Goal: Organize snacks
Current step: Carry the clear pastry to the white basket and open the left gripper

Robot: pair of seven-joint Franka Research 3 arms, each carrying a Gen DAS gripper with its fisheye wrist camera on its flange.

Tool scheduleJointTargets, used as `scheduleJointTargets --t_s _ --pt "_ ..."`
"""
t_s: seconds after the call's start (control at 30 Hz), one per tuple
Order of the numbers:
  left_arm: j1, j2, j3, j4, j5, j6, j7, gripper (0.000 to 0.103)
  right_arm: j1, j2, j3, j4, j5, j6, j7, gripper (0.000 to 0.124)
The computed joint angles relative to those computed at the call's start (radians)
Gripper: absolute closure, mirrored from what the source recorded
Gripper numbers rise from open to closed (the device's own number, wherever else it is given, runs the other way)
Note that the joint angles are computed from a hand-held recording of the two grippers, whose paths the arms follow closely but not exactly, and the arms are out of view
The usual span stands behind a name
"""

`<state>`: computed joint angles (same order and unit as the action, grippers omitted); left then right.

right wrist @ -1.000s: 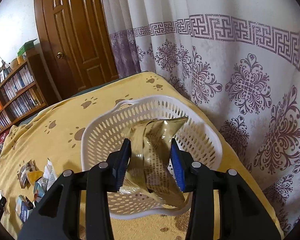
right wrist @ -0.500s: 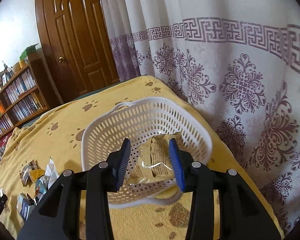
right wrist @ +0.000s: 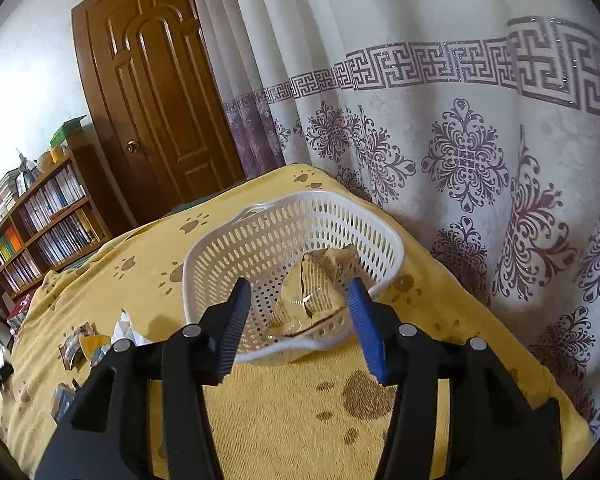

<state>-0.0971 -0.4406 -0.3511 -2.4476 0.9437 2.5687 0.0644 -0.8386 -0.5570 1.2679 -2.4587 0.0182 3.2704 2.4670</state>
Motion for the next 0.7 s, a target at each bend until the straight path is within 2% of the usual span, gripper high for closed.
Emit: scheduleJointTargets --t_s 0.17,0.3,0.53,0.7 --pt "-0.023 0.095 -0.026 0.117 0.021 -0.017 0.035 0.073 -0.005 -0.061 0.016 -0.025 0.007 0.009 0.013 0.071" --pt "-0.069 0.235 -0.036 0.266 0.052 -0.040 0.076 0.073 -0.018 -0.061 0.024 -0.016 -0.002 -0.021 0.013 0.071" --pt "-0.185 0.468 -0.003 0.522 0.099 -0.037 0.170 0.073 -0.018 -0.054 0.008 -0.017 -0.030 -0.066 0.038 0.071" --pt "-0.261 0.618 0.035 0.699 0.063 -0.014 0.276 0.073 -0.021 -0.051 -0.004 -0.021 -0.049 -0.083 0.065 0.071"
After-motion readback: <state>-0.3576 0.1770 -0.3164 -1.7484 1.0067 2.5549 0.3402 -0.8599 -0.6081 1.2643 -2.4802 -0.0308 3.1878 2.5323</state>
